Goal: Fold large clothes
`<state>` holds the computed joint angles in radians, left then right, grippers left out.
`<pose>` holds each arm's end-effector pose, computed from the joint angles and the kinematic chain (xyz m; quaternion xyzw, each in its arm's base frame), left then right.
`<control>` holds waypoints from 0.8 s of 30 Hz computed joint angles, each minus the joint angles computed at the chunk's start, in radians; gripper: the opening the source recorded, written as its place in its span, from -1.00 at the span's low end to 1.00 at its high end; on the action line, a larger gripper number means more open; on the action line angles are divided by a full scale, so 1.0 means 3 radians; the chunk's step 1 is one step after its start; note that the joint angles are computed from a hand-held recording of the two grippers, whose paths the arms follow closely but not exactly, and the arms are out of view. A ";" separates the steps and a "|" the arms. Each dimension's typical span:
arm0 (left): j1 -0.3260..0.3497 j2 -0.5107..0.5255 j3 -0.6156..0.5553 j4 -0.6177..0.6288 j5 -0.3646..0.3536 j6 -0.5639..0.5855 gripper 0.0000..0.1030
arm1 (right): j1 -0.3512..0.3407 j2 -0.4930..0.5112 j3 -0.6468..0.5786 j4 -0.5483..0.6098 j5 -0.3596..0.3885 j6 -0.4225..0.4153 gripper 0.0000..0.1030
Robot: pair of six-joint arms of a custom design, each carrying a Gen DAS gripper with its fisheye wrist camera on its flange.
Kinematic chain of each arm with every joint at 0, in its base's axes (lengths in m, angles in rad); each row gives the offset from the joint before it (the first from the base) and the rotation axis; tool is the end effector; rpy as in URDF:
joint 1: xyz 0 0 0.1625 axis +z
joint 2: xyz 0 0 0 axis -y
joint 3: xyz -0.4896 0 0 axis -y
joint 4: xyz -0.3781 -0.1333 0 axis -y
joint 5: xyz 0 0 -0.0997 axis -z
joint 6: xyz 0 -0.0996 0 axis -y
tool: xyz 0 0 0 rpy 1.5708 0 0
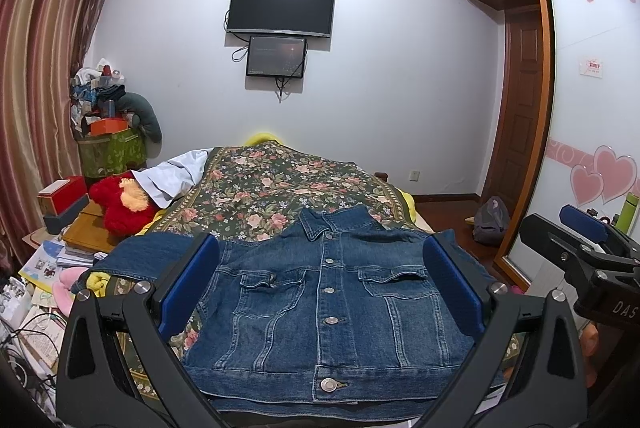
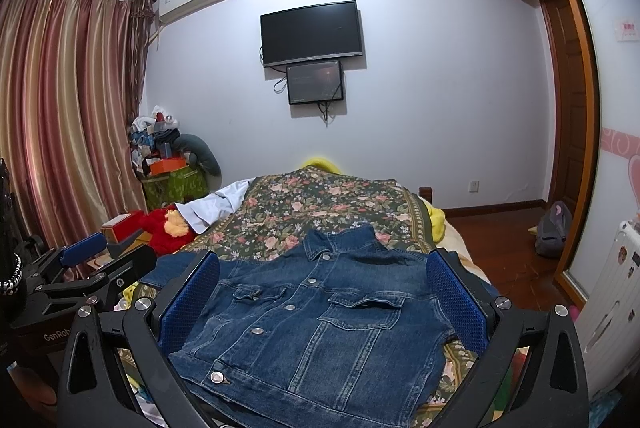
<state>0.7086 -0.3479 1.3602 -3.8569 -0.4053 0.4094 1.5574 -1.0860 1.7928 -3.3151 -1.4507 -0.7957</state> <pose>-0.4059 -0.6441 0.0926 0.1353 0.7344 -0.5832 0.3197 0.1365 -0.6534 0.3857 0.3580 -0.7901 0.4755 0.1469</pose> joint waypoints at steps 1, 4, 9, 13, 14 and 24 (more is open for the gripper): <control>0.0000 0.0003 -0.0005 -0.0007 0.0004 0.0011 1.00 | 0.0000 -0.0003 0.0001 0.0003 -0.0001 0.0000 1.00; -0.0003 0.0014 -0.0020 -0.0030 0.0010 0.0038 1.00 | -0.0004 0.0016 -0.0031 0.0012 0.0000 -0.0001 1.00; -0.0002 0.0011 -0.0017 -0.0015 0.0008 0.0025 1.00 | -0.0004 0.0019 -0.0019 -0.0004 -0.0002 0.0001 1.00; -0.0002 0.0020 -0.0031 -0.0043 0.0010 0.0063 1.00 | -0.0004 0.0021 -0.0020 -0.0006 0.0002 0.0004 1.00; -0.0002 0.0025 -0.0038 -0.0069 0.0012 0.0092 1.00 | -0.0004 0.0027 -0.0024 -0.0007 0.0000 0.0006 1.00; 0.0101 -0.0029 -0.0060 -0.0123 0.0039 0.0095 1.00 | 0.0046 0.0151 -0.0184 0.0109 -0.0075 -0.0054 1.00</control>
